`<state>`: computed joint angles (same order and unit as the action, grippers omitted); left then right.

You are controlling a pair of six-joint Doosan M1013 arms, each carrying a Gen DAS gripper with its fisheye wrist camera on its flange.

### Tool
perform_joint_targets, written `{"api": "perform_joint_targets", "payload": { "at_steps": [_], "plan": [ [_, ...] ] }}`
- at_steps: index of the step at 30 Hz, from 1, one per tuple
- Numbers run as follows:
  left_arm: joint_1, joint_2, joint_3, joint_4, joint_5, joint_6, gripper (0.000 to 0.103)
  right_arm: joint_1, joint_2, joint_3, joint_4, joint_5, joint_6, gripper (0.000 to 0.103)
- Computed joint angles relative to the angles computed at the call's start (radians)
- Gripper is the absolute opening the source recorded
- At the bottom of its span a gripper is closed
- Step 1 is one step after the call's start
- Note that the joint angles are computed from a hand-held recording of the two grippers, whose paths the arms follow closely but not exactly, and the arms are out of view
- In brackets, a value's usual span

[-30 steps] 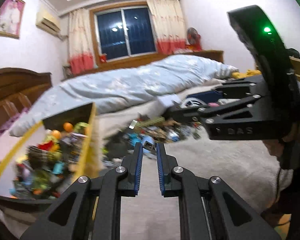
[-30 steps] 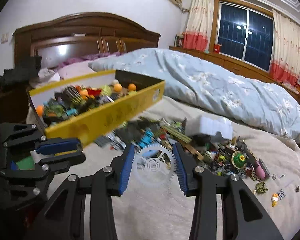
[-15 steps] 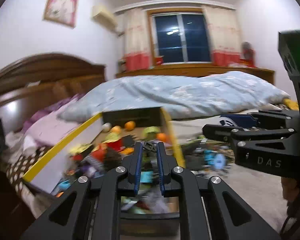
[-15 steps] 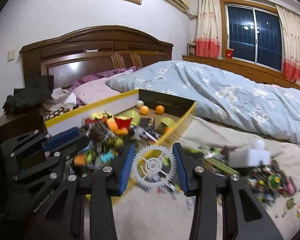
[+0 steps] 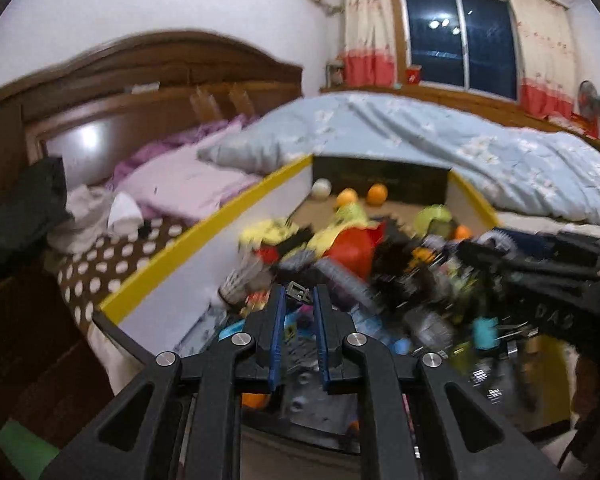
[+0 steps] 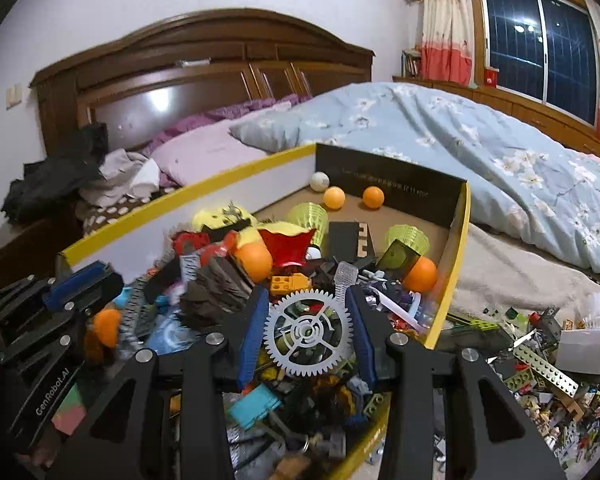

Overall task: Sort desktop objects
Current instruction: 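Carry the white gear and dark brick over the box and open both tools, then grasp a small black piece with the left tool while the right grasps a grey plate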

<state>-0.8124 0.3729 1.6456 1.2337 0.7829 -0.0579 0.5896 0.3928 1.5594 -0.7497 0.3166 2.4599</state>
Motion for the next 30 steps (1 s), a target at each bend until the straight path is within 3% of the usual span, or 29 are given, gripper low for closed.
{"api": "perform_joint_targets", "payload": {
  "at_steps": [5, 9, 12, 13, 15, 17, 20, 22, 24, 25, 27, 30],
  "plan": [
    [0.003, 0.024, -0.013, -0.038, 0.032, 0.056, 0.015, -0.007, 0.014, -0.013, -0.048, 0.023, 0.047, 0.040],
    [0.008, 0.019, -0.017, -0.073, 0.014, 0.054, 0.022, -0.019, 0.013, -0.014, 0.050, 0.019, -0.037, 0.040],
    [0.011, 0.011, -0.018, -0.093, -0.011, 0.030, 0.033, -0.016, 0.010, -0.021, 0.072, 0.053, -0.046, 0.054],
    [0.011, 0.009, -0.018, -0.093, -0.018, 0.017, 0.034, -0.017, 0.005, -0.016, 0.073, 0.048, -0.035, 0.064],
    [0.007, 0.002, -0.014, -0.064, -0.024, -0.036, 0.036, -0.024, -0.016, 0.010, 0.063, -0.004, 0.002, 0.074],
    [-0.002, -0.005, -0.007, -0.010, -0.011, -0.106, 0.037, -0.026, -0.034, 0.030, 0.013, -0.032, 0.059, 0.076],
    [-0.022, -0.024, 0.014, 0.122, -0.009, -0.277, 0.038, -0.023, -0.074, 0.070, -0.164, -0.032, 0.230, 0.076],
    [-0.040, -0.037, 0.029, 0.233, -0.038, -0.377, 0.039, -0.024, -0.108, 0.110, -0.292, -0.031, 0.353, 0.077],
    [-0.066, -0.036, 0.025, 0.311, -0.076, -0.384, 0.041, -0.028, -0.152, 0.170, -0.445, -0.009, 0.508, 0.079],
    [-0.077, -0.032, 0.019, 0.331, -0.091, -0.372, 0.042, -0.032, -0.166, 0.190, -0.456, 0.009, 0.520, 0.080],
    [-0.107, -0.013, -0.003, 0.354, -0.123, -0.330, 0.045, -0.055, -0.195, 0.239, -0.360, 0.047, 0.413, 0.080],
    [-0.131, 0.022, -0.048, 0.311, -0.259, -0.227, 0.049, -0.099, -0.218, 0.307, -0.283, 0.098, 0.308, 0.080]
  ]
}}
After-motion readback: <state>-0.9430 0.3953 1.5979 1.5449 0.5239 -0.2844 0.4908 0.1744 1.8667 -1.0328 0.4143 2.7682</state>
